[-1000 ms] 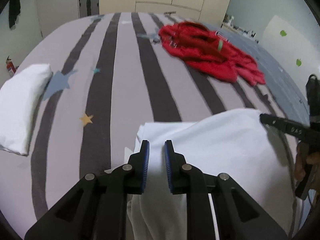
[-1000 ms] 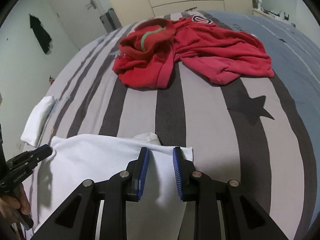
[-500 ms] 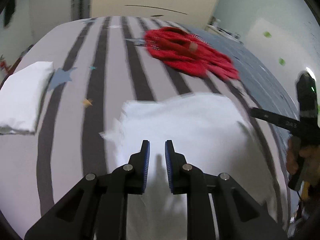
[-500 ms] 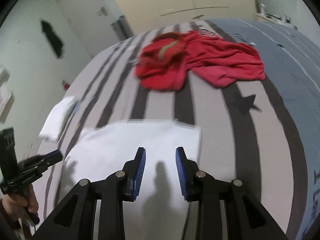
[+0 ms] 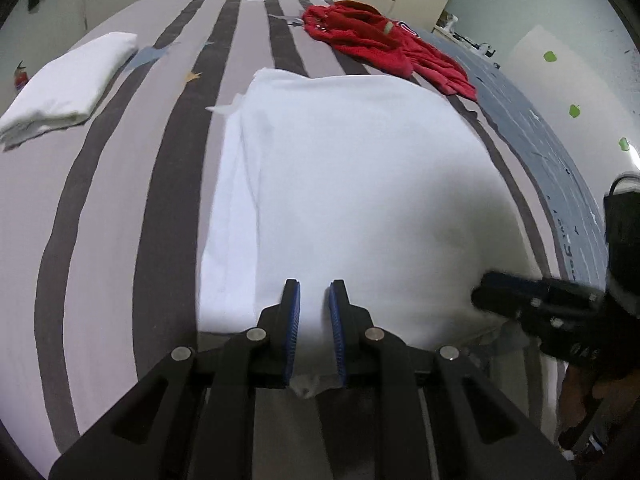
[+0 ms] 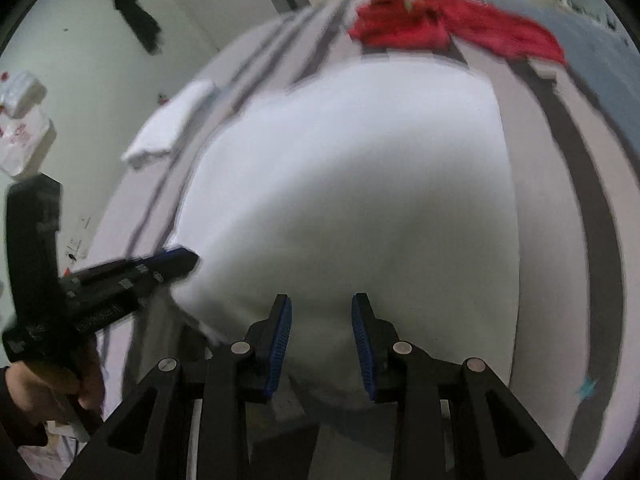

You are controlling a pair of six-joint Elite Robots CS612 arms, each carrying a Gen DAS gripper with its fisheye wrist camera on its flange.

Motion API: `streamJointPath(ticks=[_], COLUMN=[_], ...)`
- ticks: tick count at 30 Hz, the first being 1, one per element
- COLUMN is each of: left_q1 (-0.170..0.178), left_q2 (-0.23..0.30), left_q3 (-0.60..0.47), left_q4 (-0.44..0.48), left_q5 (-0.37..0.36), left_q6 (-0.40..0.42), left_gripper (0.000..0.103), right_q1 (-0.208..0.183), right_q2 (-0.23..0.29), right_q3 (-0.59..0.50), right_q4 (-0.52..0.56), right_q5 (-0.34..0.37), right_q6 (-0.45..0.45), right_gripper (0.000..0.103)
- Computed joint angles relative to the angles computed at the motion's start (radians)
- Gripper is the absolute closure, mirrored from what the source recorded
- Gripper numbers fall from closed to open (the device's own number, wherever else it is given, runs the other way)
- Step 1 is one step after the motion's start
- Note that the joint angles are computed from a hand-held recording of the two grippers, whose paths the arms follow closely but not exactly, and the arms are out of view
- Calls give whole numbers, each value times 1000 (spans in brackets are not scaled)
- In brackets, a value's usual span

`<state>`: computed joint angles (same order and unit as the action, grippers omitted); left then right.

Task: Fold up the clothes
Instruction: 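Grasp the folded shirt's end with both grippers and lift it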

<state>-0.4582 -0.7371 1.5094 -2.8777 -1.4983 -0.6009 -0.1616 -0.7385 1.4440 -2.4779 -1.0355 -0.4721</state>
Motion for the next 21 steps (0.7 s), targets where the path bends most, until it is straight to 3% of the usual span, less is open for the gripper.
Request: streamJointPath(ticks=[8,9,10,11,12,16,21], left_q1=[5,10,15,23,32,64,93], left_q2=[-35,-37,-38,-33,-26,27,96], left_q3=[19,18,15,7,-3,-86,-192], left_q4=[44,27,4,-19,-42,-26,34], left_q5=[44,58,75,77,75,27,-65], left_q6=[-31,-40,-49,-65,-83,-86,-92], left_gripper=[85,74,54,44,35,35,35], right_q1=[-22,-26,-30,-34,-37,-44,-44], right_q2=[-27,-28,-26,-18,-7,58,139], right_q3=[13,7,-2,-19,-38,-142,-273], right_q4=[41,26,10,-10,-25,-37,77], right_q5=[-16,-15,-15,-15,-18,-43,-1], right_q6=[-12,4,28,65,98,203,235], right_gripper=[75,73,63,49,46,45,45])
